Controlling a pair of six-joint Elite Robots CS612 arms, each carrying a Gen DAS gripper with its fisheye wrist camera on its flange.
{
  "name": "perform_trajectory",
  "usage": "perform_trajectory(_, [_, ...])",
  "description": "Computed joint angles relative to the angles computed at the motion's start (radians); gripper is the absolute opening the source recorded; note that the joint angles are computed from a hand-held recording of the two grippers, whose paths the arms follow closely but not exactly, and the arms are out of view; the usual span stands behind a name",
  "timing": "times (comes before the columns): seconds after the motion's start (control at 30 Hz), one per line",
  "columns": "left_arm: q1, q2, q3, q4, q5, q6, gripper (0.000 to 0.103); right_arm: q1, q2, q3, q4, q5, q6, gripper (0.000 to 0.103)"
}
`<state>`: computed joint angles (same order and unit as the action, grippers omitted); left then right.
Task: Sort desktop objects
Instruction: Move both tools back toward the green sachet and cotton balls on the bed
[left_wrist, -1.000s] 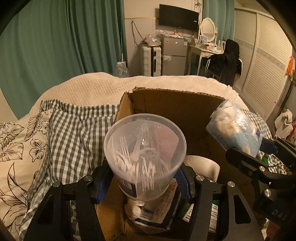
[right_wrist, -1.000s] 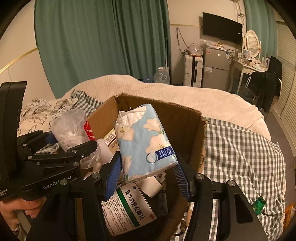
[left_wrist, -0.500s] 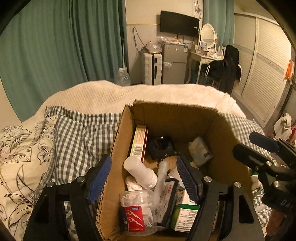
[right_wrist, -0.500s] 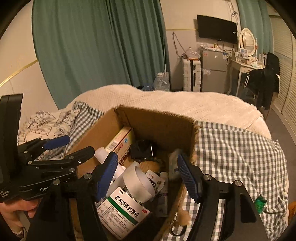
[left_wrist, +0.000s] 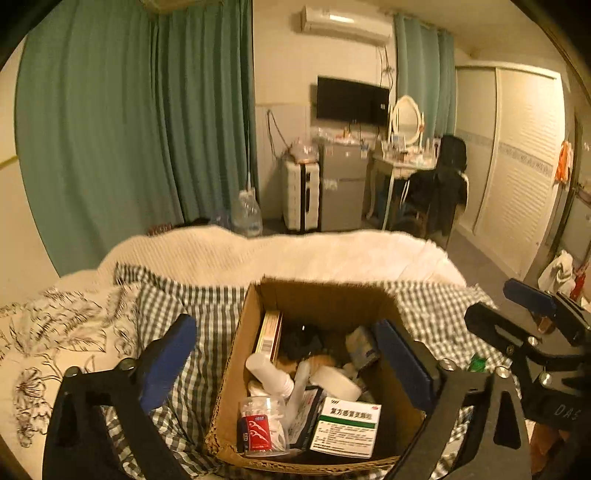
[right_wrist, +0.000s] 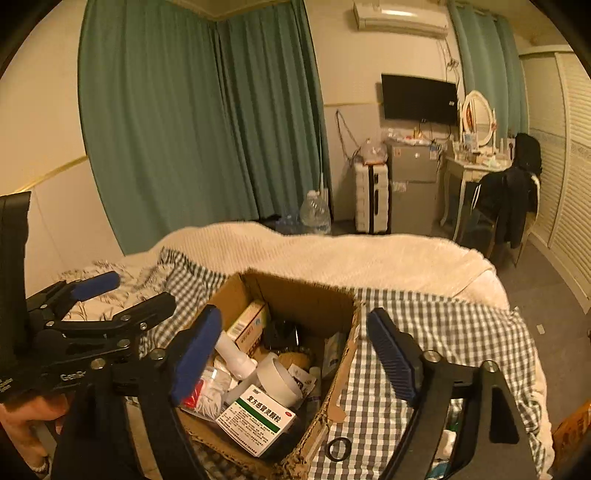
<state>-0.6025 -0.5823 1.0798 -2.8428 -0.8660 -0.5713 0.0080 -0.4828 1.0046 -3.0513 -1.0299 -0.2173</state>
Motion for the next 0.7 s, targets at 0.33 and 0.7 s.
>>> perform_trajectory(0.33, [-0.051,-0.055,0.058,-0.1,0.103,0.047,0.103,-0.032,-0.084,0.128,-0.199,-0.009,0.061,0.103])
perform_trajectory(0.7, [-0.094,-0.058,0.039,-0.147,0.166,0.111,0.103,-0.076,-0.144,0.22,-0.306,0.006,0.072,0.103])
